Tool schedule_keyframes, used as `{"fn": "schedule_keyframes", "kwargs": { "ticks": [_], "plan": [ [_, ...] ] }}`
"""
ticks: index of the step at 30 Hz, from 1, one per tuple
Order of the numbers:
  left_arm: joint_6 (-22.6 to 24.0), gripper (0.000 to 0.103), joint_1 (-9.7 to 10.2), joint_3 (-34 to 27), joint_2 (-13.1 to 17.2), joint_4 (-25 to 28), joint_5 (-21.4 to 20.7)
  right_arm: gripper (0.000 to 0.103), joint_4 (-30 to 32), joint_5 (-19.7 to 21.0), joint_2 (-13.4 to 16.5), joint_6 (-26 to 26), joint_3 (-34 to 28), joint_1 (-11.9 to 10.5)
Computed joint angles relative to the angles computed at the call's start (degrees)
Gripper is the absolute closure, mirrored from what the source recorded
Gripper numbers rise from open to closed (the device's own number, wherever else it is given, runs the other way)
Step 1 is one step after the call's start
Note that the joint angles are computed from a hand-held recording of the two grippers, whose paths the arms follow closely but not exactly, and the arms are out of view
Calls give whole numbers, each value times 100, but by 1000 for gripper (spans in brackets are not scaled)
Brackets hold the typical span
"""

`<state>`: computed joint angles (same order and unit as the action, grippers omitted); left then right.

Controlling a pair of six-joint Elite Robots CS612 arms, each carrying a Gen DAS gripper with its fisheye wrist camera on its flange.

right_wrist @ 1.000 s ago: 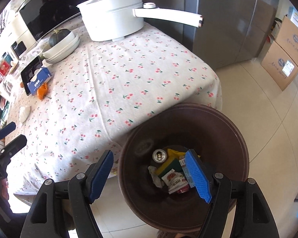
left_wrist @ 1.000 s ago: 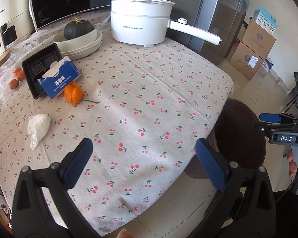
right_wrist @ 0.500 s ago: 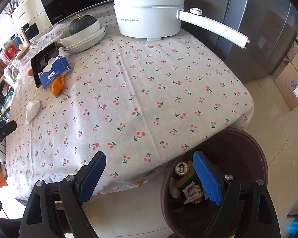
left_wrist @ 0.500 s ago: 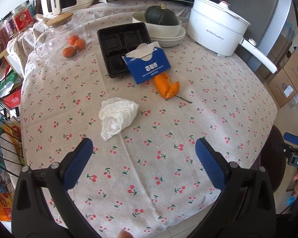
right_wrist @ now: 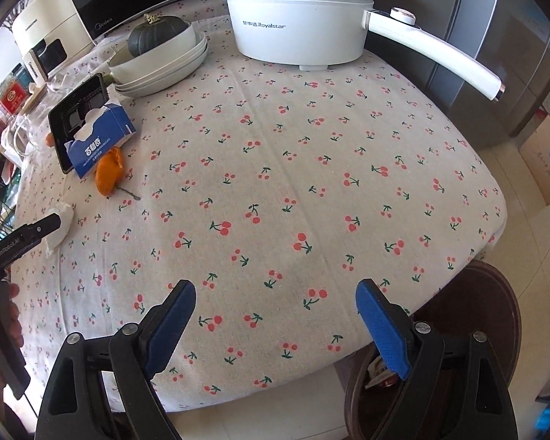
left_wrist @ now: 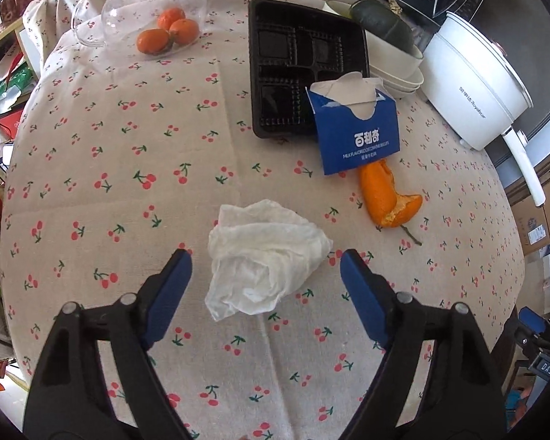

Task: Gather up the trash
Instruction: 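Return both tools to the table and grasp the white tissue with the left tool, then hold the tissue in the left tool while the right tool grasps the orange peel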

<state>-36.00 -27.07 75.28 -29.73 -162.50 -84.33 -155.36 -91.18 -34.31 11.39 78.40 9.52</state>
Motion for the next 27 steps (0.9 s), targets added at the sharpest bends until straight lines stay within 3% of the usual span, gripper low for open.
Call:
{"fn": "schedule_keyframes", "kwargs": {
  "ticks": [5, 9, 18, 27],
  "plan": [
    [-22, 46, 0, -133, 92, 80, 42, 13, 43, 47, 49, 75, -82, 13],
    [-55, 78, 14, -52, 38, -56, 19, 13, 51, 94, 83, 163, -129, 31],
    [116, 86, 110, 416, -274, -536, -177, 13, 61, 577, 315, 267, -534, 150],
    [-76, 86, 240, 828, -526, -1125, -392, 13, 223, 962, 959, 193, -1653, 412]
  ]
}}
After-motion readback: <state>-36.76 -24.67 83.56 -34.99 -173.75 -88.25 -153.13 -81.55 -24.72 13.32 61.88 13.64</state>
